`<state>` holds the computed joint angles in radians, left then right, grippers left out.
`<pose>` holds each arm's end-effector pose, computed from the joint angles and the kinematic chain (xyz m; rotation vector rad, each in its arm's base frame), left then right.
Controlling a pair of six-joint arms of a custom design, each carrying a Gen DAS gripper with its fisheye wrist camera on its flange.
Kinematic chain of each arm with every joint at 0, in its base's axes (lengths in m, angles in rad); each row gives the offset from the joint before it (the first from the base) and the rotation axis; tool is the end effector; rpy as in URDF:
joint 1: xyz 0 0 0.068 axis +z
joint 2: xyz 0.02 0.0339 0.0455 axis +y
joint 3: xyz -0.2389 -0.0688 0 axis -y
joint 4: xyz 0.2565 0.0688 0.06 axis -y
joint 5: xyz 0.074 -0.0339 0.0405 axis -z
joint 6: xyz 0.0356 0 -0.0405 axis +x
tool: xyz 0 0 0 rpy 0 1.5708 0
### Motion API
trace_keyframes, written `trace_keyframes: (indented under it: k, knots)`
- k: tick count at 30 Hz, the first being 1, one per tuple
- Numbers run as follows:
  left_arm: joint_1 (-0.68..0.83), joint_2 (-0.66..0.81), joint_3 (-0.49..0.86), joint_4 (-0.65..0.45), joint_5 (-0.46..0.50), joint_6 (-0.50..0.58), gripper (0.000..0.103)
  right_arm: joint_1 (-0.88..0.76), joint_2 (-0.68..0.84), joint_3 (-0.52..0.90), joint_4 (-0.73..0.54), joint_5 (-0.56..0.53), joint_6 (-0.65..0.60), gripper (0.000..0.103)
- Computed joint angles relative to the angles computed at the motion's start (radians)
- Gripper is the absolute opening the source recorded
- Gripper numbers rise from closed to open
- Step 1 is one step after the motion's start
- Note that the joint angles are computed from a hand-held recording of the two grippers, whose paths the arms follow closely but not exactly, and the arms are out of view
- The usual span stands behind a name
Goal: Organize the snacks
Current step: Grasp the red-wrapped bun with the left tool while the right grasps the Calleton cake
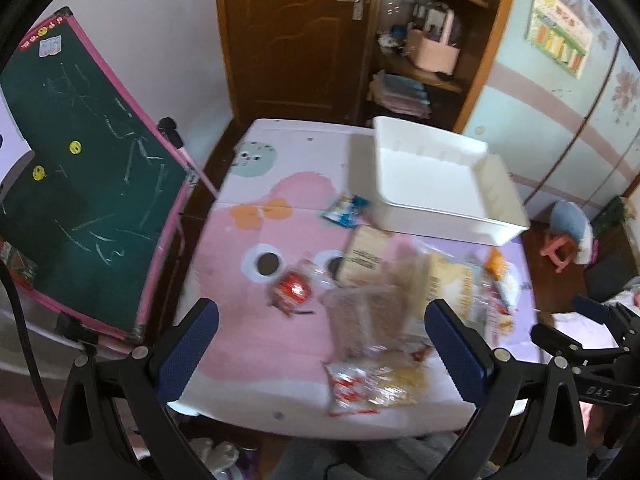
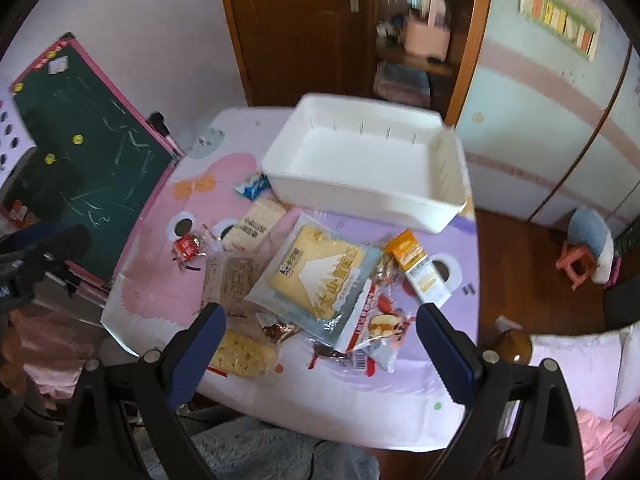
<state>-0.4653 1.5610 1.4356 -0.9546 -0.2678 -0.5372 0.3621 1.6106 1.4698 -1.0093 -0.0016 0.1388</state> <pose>0.2998 -0.1400 0.2843 -0.1802 2.5815 -0.0057 0.3148 0.1193 0.2756 -0.3047 2.7136 0.1466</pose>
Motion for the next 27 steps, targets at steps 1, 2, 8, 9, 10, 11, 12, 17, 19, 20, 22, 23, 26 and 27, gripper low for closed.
trace_keyframes:
  k: [1, 2, 8, 9, 10, 11, 12, 17, 19, 20, 22, 23, 26, 27]
  knots:
    - [0.018, 0.010, -0.007, 0.014, 0.000, 0.021, 0.103, -0.002, 0.032, 0.014, 0.000, -0.011, 0.010, 0.096]
    - [0.038, 0.021, -0.016, 0.031, 0.004, 0.046, 0.103, -0.002, 0.078, 0.036, -0.002, -0.017, 0.027, 0.096]
    - [0.154, 0.170, -0.041, 0.172, 0.072, 0.244, 0.103, 0.011, 0.293, 0.144, -0.001, -0.024, 0.103, 0.096]
    - [0.169, 0.210, -0.034, 0.190, 0.089, 0.277, 0.103, 0.009, 0.341, 0.175, -0.006, -0.032, 0.129, 0.096]
    - [0.184, 0.254, -0.026, 0.209, 0.106, 0.304, 0.103, 0.007, 0.371, 0.192, -0.006, -0.041, 0.147, 0.096]
    - [0.199, 0.307, -0.007, 0.217, 0.128, 0.329, 0.103, 0.006, 0.407, 0.215, -0.008, -0.049, 0.171, 0.096]
    - [0.204, 0.343, 0.009, 0.216, 0.137, 0.340, 0.103, 0.006, 0.438, 0.237, -0.013, -0.054, 0.192, 0.096]
    - [0.236, 0.533, 0.100, 0.234, 0.198, 0.399, 0.103, 0.027, 0.611, 0.389, -0.041, -0.023, 0.274, 0.096]
    - [0.241, 0.598, 0.148, 0.230, 0.207, 0.409, 0.103, 0.038, 0.675, 0.460, -0.067, -0.005, 0.294, 0.096]
    - [0.241, 0.625, 0.169, 0.224, 0.211, 0.413, 0.103, 0.047, 0.710, 0.494, -0.078, 0.013, 0.306, 0.096]
    - [0.244, 0.680, 0.214, 0.210, 0.226, 0.425, 0.103, 0.060, 0.771, 0.561, -0.118, 0.052, 0.321, 0.096]
    - [0.244, 0.699, 0.230, 0.205, 0.229, 0.428, 0.103, 0.067, 0.797, 0.589, -0.132, 0.062, 0.328, 0.096]
    - [0.248, 0.747, 0.262, 0.193, 0.241, 0.436, 0.101, 0.090, 0.877, 0.671, -0.189, 0.121, 0.355, 0.096]
    - [0.250, 0.764, 0.276, 0.185, 0.249, 0.436, 0.100, 0.096, 0.895, 0.691, -0.204, 0.142, 0.363, 0.097]
